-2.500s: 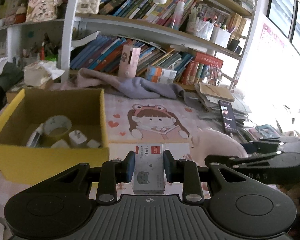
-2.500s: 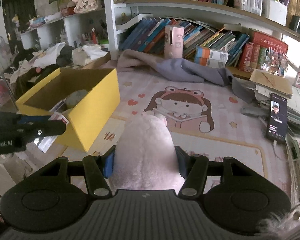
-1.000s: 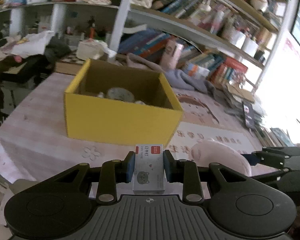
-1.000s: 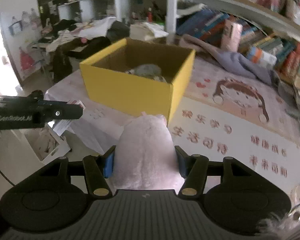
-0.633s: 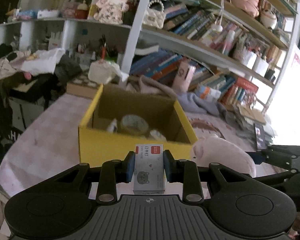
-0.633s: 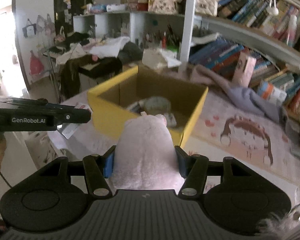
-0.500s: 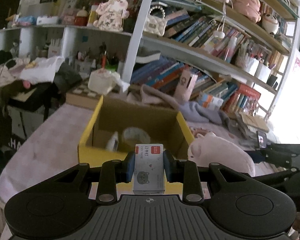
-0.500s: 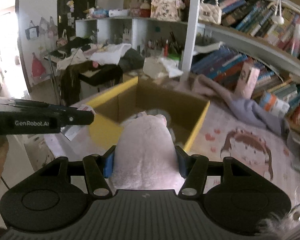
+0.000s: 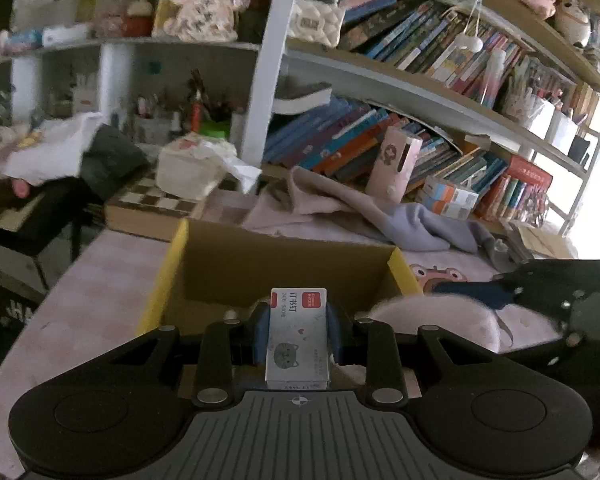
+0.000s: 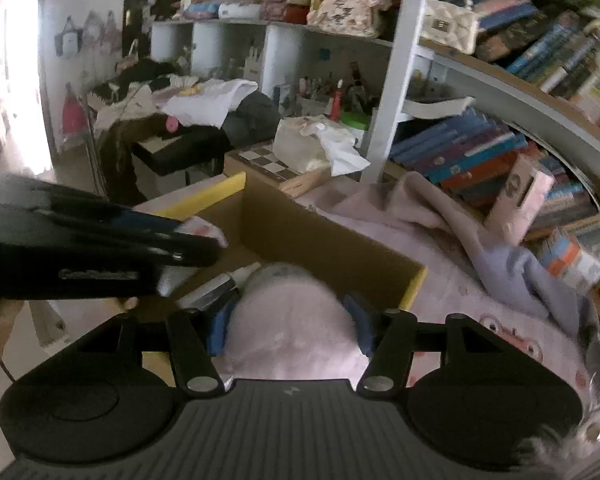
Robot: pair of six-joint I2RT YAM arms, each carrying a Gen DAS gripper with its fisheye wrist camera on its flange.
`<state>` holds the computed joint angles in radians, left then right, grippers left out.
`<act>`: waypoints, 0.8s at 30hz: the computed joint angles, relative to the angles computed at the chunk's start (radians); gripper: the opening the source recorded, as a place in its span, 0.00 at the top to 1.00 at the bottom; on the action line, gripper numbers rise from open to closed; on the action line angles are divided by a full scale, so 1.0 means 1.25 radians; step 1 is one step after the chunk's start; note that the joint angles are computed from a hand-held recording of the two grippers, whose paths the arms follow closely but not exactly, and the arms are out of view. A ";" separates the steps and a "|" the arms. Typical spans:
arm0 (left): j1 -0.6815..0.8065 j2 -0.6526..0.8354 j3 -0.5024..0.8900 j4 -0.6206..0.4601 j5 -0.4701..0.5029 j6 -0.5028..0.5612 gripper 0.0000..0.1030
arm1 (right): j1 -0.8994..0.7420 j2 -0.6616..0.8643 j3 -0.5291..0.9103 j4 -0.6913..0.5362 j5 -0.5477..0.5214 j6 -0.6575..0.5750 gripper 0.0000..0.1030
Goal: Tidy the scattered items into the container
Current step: 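Lift the card box and plush toy and carry them toward the yellow box, then lower the card box and plush toy into the yellow box and open both tools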
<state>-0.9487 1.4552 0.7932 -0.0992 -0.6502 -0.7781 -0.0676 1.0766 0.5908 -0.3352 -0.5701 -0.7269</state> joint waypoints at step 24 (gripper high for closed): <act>0.176 0.295 0.251 -0.063 0.193 0.120 0.71 | 0.016 0.341 0.147 0.140 0.028 0.032 0.73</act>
<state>-0.7293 1.8244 1.1065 -0.1783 -0.4084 -0.6280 -0.0471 1.5023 0.7750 -0.1604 -0.5347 -0.6873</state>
